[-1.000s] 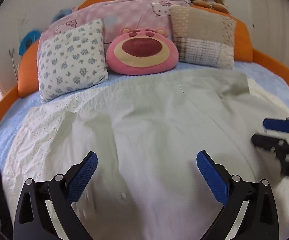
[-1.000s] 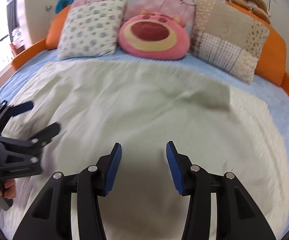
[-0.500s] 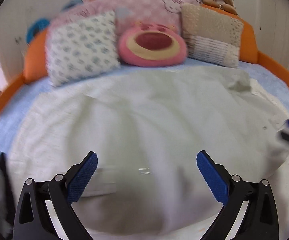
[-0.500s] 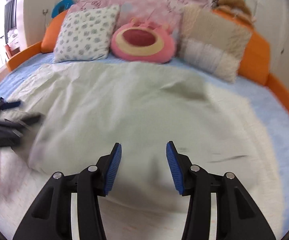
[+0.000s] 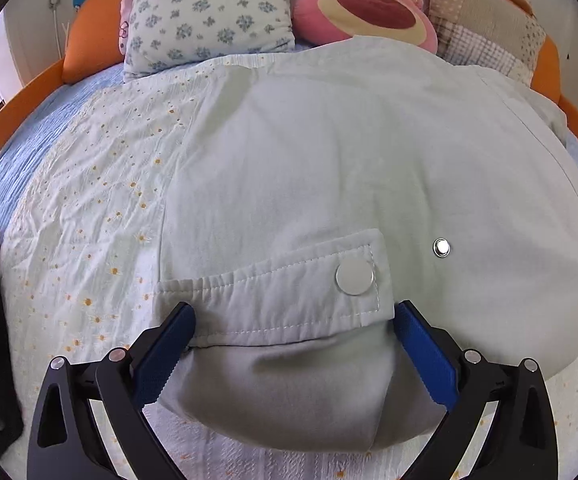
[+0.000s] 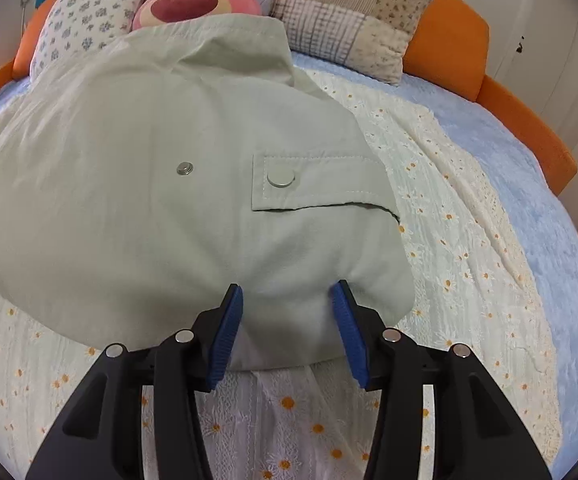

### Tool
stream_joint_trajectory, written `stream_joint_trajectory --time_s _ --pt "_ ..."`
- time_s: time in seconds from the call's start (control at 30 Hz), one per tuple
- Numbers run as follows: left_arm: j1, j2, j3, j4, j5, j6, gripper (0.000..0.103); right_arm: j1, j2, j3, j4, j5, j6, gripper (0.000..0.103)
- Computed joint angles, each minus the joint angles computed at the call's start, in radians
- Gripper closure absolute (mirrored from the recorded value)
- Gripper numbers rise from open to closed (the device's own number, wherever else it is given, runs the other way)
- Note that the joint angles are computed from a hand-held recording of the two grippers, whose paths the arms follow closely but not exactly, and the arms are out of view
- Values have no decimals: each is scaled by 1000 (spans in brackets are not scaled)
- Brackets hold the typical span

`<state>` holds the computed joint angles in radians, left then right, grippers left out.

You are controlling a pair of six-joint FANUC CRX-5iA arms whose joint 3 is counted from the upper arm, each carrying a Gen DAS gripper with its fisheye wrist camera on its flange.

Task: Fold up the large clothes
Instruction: 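Grasp the coat edge beside the pocket flap with the left tool and lift it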

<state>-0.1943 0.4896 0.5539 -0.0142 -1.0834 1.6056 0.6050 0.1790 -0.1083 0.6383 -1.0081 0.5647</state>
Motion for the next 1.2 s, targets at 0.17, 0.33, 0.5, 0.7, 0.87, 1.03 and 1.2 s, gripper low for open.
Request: stream_joint_trajectory --time_s 0.17,0.33,0.5,0.7,0.87,1.03,1.2 --pt "76 -152 -194 221 111 -56 3 17 -100 -37 44 82 -115 56" --pt "136 -168 -343 528 83 -109 3 64 -94 45 -20 142 -69 55" --pt "148 -151 -435 601 129 -64 3 102 -58 96 -60 184 -31 56" --pt "149 -135 -488 757 220 -142 3 121 -20 129 -108 189 -1 56" --pt "153 -114 -552 1006 295 -257 3 124 -2 145 -134 213 9 56" --pt "148 -91 -573 1157 307 -323 3 117 5 162 -118 230 9 56" --pt "101 -115 -512 842 348 -281 3 102 7 162 -123 273 -25 55"
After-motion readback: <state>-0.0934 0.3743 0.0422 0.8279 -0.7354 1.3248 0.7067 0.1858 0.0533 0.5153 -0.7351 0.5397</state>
